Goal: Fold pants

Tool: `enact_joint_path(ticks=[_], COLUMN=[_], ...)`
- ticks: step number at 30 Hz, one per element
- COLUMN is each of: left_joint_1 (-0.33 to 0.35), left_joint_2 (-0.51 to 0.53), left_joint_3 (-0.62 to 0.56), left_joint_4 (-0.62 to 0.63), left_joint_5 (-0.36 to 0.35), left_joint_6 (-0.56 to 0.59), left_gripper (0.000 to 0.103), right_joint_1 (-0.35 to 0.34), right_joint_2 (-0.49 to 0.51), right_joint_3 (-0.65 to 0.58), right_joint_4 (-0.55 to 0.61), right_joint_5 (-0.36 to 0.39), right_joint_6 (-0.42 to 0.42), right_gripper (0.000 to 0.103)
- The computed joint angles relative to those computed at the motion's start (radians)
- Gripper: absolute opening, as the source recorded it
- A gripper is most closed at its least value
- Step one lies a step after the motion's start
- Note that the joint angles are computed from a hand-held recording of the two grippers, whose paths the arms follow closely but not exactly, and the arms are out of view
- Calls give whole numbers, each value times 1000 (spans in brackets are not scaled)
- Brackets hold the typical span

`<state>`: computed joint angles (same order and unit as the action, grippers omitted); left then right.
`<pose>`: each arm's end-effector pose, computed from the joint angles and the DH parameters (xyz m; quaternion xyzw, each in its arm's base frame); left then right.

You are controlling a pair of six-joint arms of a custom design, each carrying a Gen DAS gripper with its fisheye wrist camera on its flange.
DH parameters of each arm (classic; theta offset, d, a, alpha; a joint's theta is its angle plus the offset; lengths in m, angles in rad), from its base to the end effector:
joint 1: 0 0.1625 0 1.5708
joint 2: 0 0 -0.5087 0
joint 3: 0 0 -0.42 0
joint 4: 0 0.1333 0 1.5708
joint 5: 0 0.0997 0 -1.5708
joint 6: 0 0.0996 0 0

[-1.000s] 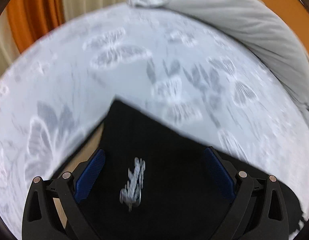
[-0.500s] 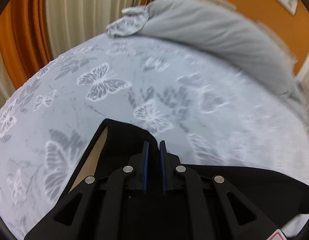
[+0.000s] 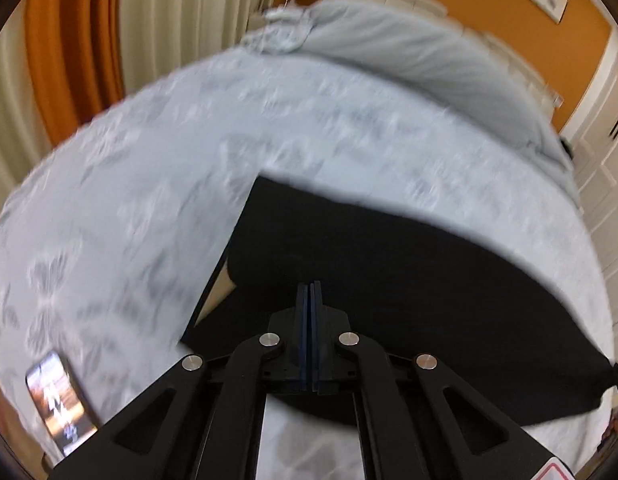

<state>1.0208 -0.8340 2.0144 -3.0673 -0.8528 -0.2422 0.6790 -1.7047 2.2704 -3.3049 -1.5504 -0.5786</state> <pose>-0.1544 -0.6322 0.1106 0.0871 0.9221 -0.2698 0.2632 -0.2398 -0.3674 0.4943 -0.1245 -0.8248 0.4148 0.3636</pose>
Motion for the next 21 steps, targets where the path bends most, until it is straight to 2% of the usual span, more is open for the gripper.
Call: enact_joint_path(ticks=[1,3,4,5,7,9,11,13,14,17,18,19,21], left_joint_1=[13,35,42,43,37,39,46,63,71,105,107,107,103], left_joint_2=[-7,-18,-24,-26,-24,-14,14,50,70,126,137,144,144], left_joint_3=[12,28,45,62,91,95,76,46,32,-7,-15,-21,-31], left_joint_4=[17,39,9,-35,-136,-194,-233,-247,-255,-278,-282,-297,-305], left_joint_5=[-30,-89,-120,-132,-147,-185,-232,-294,-315,-385,-381,-375,-376], left_joint_6=[-25,-105,-152,-188,-237,-259,-286,-300,-309,-351,-358,-343,-295], left_gripper=[0,15,36,60,76,80,80,80,80,79,78,78,72], right_joint_1=[-10,-32,-43,-69,-118,-163,-210,-204,-176,-61,-27,-3,10], right_joint_2=[7,13,7,-13,-55,-109,-168,-177,-152,-43,9,46,87], right_joint_3=[5,27,47,74,123,177,228,251,259,238,221,204,159], right_joint_4=[7,-8,-35,-71,-133,-167,-123,-63,-61,-79,-111,-134,-116], right_joint_5=[-13,-45,-43,-1,91,198,367,460,474,383,335,293,273], right_joint_6=[1,34,58,95,144,191,219,229,232,262,289,320,387], right_gripper=[22,37,50,65,79,79,79,79,79,79,79,79,79])
